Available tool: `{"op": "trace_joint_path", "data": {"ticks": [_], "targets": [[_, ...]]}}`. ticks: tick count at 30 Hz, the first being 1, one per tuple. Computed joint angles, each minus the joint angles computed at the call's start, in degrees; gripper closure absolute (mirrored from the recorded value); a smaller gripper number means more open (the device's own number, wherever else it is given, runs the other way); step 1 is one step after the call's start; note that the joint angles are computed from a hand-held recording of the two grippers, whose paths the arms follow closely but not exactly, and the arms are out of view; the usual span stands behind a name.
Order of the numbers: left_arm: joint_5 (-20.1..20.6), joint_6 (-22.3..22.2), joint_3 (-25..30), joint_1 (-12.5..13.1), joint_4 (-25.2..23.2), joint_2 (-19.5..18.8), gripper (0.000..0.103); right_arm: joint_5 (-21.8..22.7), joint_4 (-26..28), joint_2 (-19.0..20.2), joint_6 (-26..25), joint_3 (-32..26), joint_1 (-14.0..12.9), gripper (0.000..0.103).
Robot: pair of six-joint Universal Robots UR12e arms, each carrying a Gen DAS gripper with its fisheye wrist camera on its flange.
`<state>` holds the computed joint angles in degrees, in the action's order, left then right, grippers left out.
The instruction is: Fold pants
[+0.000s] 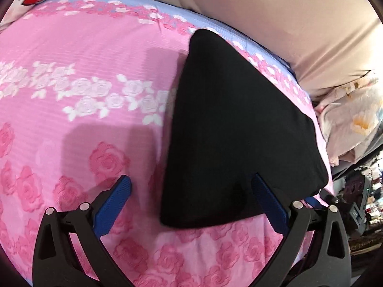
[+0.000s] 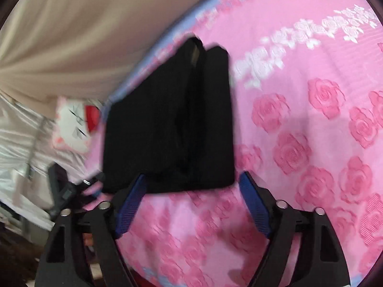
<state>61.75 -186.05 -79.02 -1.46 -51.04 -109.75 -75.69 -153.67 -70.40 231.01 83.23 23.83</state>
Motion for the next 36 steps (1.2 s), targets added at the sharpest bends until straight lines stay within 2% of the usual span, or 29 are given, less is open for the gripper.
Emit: {"op": "trace_joint_path", "data": {"ticks": [1, 5, 7, 8, 9, 10, 11, 12, 13, 14, 17, 19, 21, 23, 24, 26, 27, 28, 29, 31, 33, 34, 35, 36], "targets": [[-0.9, -0.7, 0.6, 0.0, -0.3, -0.6, 0.005, 1.9, -1.7, 0.3, 1.4, 0.1, -0.3, 0.016], [-2.3, -1.4, 2.0, -0.4, -0.1, -1.9, 0.005, 4.7, -6.8, 1.8, 7.4, -0.3, -1.0, 0.015], [-4.1, -1.6, 3.7, -0.4, -1.9, -3.1, 0.006, 5.4, -8.3, 2.6, 9.7, -0.9, -1.3, 0.015], [-4.7, -0.9, 4.5, -0.6, -2.8, -3.5, 0.011, 5.4, -8.1, 3.0, 10.0, -1.4, -1.3, 0.015], [-3.6, -0.6, 5.0, -0.9, -3.5, -3.7, 0.011, 4.7, -6.9, 3.2, 9.3, -2.2, -1.1, 0.015], [-1.8, -0.5, 5.3, -1.3, -3.3, -3.8, 0.017, 4.1, -5.4, 3.4, 7.4, -2.9, -0.9, 0.017], [-0.1, -0.6, 5.3, -1.6, -3.1, -3.8, 0.03, 2.0, -3.5, 3.7, 4.4, -3.9, -0.2, 0.034], [1.9, -0.8, 5.3, -1.9, -2.7, -3.7, 0.036, 0.0, -1.1, 3.8, 2.4, -4.9, 0.4, 0.05], [1.5, -0.8, 5.1, -1.7, -2.7, -3.5, 0.048, -0.7, 0.1, 4.0, 0.9, -5.4, 0.6, 0.057], [0.1, -0.9, 4.6, -1.3, -2.4, -3.2, 0.058, -1.0, -1.0, 3.8, 1.1, -5.0, 0.8, 0.061], [-4.1, 1.5, 3.6, 0.0, -3.3, -1.9, 0.067, -1.5, -0.2, 2.7, -1.1, -4.7, 1.3, 0.064], [-6.3, 4.4, 2.9, 0.8, -7.0, -0.7, 0.067, 0.7, -0.5, 1.5, -0.5, -3.6, 1.3, 0.064], [-6.3, 7.8, 1.9, 1.1, -10.5, 0.6, 0.066, 1.9, 1.4, 0.1, -0.6, -2.4, 1.4, 0.063], [-4.1, 8.6, 0.5, 0.7, -10.9, 1.5, 0.061, 2.3, 2.6, -0.7, 0.3, -1.1, 1.6, 0.06], [-2.4, 7.8, 0.0, 0.3, -9.6, 1.5, 0.057, 2.7, 3.0, -0.9, 1.3, -0.4, 1.6, 0.059], [0.5, 4.8, 0.0, -0.5, -7.7, 0.8, 0.031, 3.1, -0.1, -0.5, 3.9, 0.7, 1.7, 0.054], [-0.2, 3.3, -0.4, -0.6, -5.8, 0.6, 0.021, 3.5, -3.0, -0.3, 5.7, 1.6, 1.5, 0.052], [-1.0, 3.4, -0.6, -0.7, -5.3, 0.6, 0.01, 3.4, -3.8, -0.1, 5.9, 1.5, 1.5, 0.049], [-0.6, 4.3, -0.1, -1.3, -5.5, 0.2, 0.007, 3.1, -3.6, 0.1, 5.4, 1.2, 1.6, 0.047], [2.4, 4.4, -0.2, -2.5, -3.1, 0.0, 0.007, 1.6, -1.6, 0.6, 3.4, -0.1, 2.1, 0.046], [5.0, 5.1, -0.2, -3.4, -1.2, -0.1, 0.024, 0.0, -1.3, 0.9, 2.1, -0.6, 2.5, 0.05], [5.1, 4.4, 0.2, -3.5, -1.0, -0.2, 0.033, -0.5, -1.3, 1.0, 1.9, -0.8, 2.6, 0.056], [4.5, 3.6, 0.2, -3.2, -0.8, -0.1, 0.047, -1.2, -1.6, 1.0, 1.8, -0.9, 2.9, 0.059], [4.0, 3.7, 0.1, -3.0, -0.6, 0.1, 0.052, -1.6, -1.5, 1.0, 1.3, -1.1, 3.0, 0.06]]}}
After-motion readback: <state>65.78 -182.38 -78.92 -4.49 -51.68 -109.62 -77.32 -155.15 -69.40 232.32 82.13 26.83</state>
